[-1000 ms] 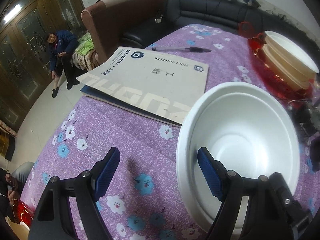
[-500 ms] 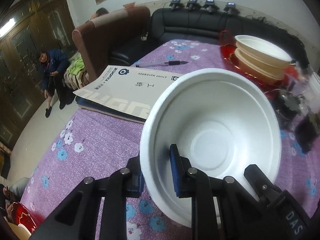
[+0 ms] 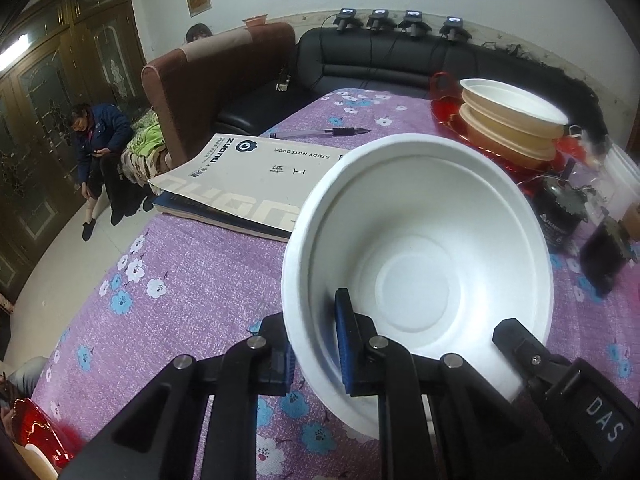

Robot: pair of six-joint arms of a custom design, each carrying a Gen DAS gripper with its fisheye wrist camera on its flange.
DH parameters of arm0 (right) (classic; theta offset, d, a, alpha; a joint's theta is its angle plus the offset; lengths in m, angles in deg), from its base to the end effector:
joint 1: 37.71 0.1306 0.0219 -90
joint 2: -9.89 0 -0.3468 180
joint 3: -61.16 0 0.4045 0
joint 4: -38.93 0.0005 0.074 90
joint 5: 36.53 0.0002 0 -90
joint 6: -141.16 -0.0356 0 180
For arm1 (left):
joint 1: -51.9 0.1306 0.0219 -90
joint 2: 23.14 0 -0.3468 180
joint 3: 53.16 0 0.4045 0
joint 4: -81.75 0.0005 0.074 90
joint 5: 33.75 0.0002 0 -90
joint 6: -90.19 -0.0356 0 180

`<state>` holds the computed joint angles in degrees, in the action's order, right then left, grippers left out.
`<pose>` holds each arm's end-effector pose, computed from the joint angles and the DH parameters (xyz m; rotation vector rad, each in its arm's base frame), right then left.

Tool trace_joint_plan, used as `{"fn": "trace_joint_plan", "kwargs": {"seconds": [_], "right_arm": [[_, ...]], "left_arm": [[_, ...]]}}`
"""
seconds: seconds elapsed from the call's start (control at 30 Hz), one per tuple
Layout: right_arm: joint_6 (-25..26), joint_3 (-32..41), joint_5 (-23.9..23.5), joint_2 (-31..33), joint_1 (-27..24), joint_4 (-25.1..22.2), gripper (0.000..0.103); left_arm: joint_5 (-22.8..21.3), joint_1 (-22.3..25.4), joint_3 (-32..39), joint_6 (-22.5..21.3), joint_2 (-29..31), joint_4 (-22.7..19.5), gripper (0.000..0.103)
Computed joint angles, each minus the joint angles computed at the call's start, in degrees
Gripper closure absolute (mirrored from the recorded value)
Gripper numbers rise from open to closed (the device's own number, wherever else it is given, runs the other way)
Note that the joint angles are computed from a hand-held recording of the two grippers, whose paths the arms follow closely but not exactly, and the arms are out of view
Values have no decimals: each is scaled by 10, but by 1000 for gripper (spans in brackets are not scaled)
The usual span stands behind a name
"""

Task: Organize plates and bowls
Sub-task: 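Lift the white paper bowl with the right tool and carry it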

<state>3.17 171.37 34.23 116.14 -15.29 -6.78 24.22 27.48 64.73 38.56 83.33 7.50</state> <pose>0.5528 0.2402 0.4197 0.3624 2.4413 0.9762 0.5212 -0.2165 0.4505 -0.4644 2.4022 0.2908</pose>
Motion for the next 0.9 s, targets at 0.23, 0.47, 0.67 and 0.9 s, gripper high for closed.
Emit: {"fn": "trace_joint_plan", "kwargs": {"seconds": [0.23, 0.47, 0.67, 0.9], "right_arm": [[3, 0, 0, -2, -1, -11, 95], [-35, -14, -58, -1, -13, -2, 94], [-56, -24, -95, -1, -20, 14, 94], [-67, -22, -84, -3, -18, 22, 75]], "left_arm": [[5, -2, -23, -6, -17, 20, 88], [2, -5, -40, -13, -29, 39, 88], [12, -4, -46, -8, -33, 40, 88], [23, 1, -53, -7, -36, 47, 87]]}}
